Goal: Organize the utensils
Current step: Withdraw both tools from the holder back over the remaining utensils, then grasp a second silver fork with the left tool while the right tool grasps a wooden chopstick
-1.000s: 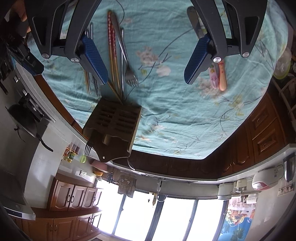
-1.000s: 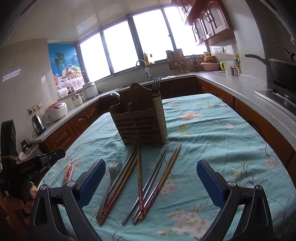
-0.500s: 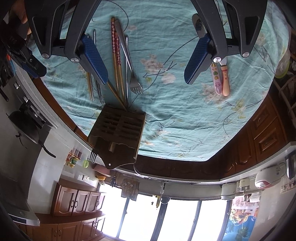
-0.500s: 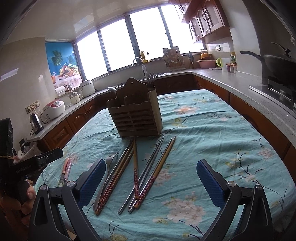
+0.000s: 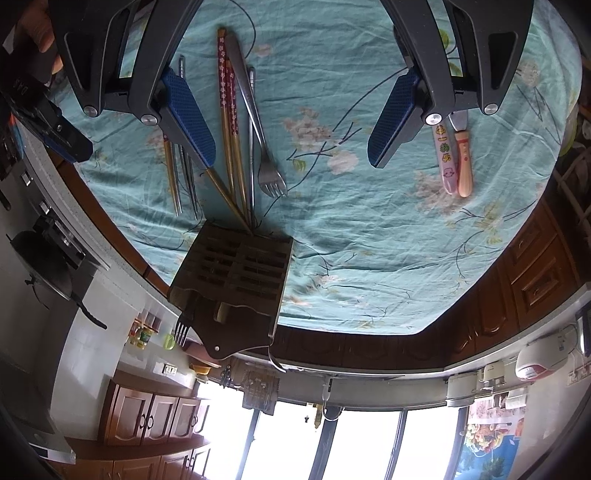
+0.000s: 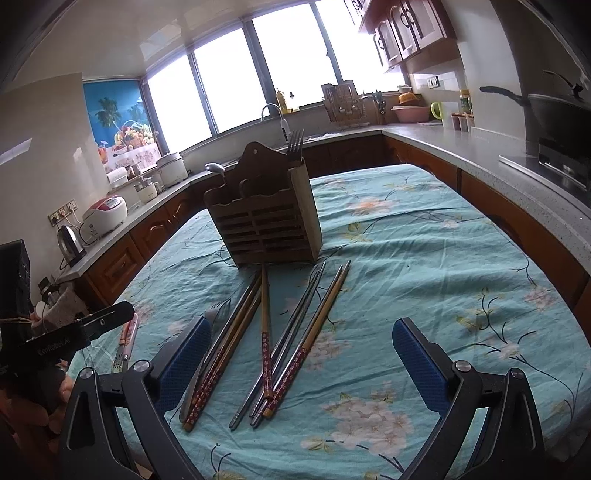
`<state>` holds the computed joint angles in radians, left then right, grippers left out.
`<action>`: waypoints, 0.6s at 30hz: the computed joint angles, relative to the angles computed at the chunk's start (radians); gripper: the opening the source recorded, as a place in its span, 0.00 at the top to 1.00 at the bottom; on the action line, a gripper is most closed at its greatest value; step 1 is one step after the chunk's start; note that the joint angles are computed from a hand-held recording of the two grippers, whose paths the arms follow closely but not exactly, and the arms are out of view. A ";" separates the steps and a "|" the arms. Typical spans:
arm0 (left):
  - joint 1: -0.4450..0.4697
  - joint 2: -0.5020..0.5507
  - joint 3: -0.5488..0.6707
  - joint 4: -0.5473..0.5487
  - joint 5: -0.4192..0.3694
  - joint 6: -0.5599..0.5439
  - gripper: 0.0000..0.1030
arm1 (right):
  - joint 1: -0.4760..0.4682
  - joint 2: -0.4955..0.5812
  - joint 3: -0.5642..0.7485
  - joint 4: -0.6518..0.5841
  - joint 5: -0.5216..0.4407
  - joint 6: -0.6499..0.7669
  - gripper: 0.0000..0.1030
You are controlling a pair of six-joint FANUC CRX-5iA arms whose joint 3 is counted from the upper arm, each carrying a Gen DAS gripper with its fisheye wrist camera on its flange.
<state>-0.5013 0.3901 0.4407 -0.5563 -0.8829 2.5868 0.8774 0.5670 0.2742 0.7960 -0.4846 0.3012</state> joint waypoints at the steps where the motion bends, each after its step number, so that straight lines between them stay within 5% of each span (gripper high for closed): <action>1: 0.006 0.006 0.006 0.014 -0.002 -0.012 0.18 | 0.000 0.004 0.010 -0.017 -0.004 0.015 0.03; 7: 0.044 0.055 0.054 0.085 -0.009 -0.084 0.18 | -0.011 0.051 0.103 -0.127 -0.052 0.098 0.05; 12: 0.078 0.116 0.112 0.169 -0.013 -0.162 0.19 | -0.029 0.129 0.256 -0.261 -0.142 0.205 0.28; 18: 0.107 0.221 0.240 0.239 -0.082 -0.251 0.22 | -0.054 0.233 0.453 -0.386 -0.255 0.308 0.41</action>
